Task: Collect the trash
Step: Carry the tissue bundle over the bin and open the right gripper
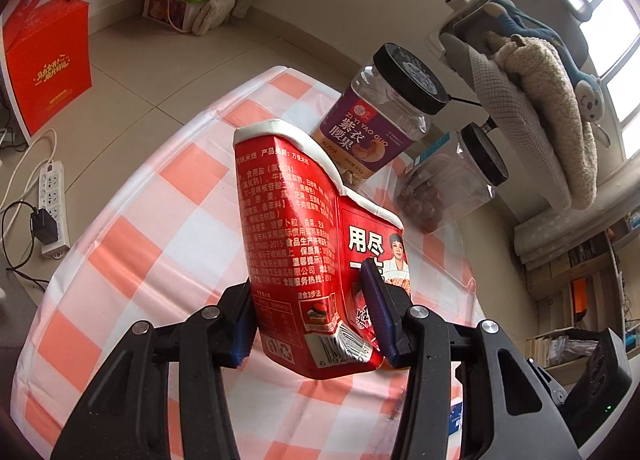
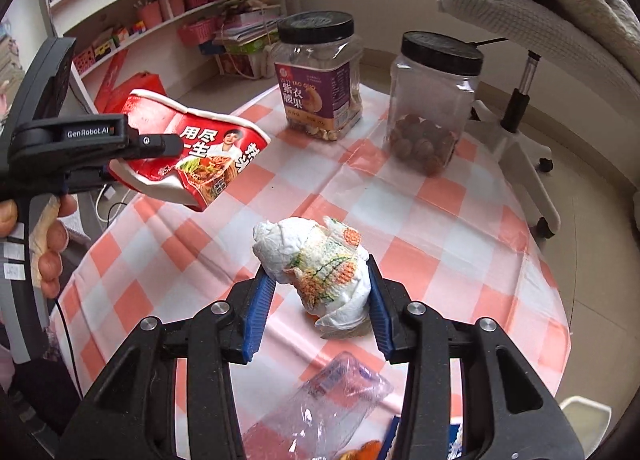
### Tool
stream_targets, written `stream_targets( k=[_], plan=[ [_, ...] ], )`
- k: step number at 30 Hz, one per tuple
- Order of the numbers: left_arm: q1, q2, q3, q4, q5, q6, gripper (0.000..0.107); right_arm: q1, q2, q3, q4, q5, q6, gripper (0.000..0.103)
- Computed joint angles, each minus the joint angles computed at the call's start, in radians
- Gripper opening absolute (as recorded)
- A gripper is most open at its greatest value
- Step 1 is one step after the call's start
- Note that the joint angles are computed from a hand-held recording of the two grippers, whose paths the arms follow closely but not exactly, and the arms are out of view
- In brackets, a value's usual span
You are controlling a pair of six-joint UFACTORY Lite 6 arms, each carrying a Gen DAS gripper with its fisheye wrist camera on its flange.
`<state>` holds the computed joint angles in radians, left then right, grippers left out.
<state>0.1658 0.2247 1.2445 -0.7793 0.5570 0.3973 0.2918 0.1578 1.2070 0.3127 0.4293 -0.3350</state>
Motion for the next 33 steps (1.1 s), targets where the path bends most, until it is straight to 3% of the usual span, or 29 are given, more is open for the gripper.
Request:
stream_targets(
  k=[7,16,22,33],
  plan=[
    [-0.083,-0.228,-0.162,0.074,-0.022,-0.131,0.047,-0.077,-0.294,-0.25,0.033,-0.029,0.014,0.042],
    [-0.238,-0.454,-0.322,0.22,-0.075,-0.356,0.048,-0.229,-0.582,-0.437,0.06,-0.013,-0.031,0.042],
    [-0.373,-0.554,-0.391,0.381,-0.123,-0.596,0.048,-0.383,-0.718,-0.524,0.225,0.012,-0.237,0.042],
    [-0.692,-0.572,-0.409,0.873,-0.178,-1.202,0.048,-0.779,-0.811,-0.575,0.497,0.178,-0.633,0.042]
  ],
)
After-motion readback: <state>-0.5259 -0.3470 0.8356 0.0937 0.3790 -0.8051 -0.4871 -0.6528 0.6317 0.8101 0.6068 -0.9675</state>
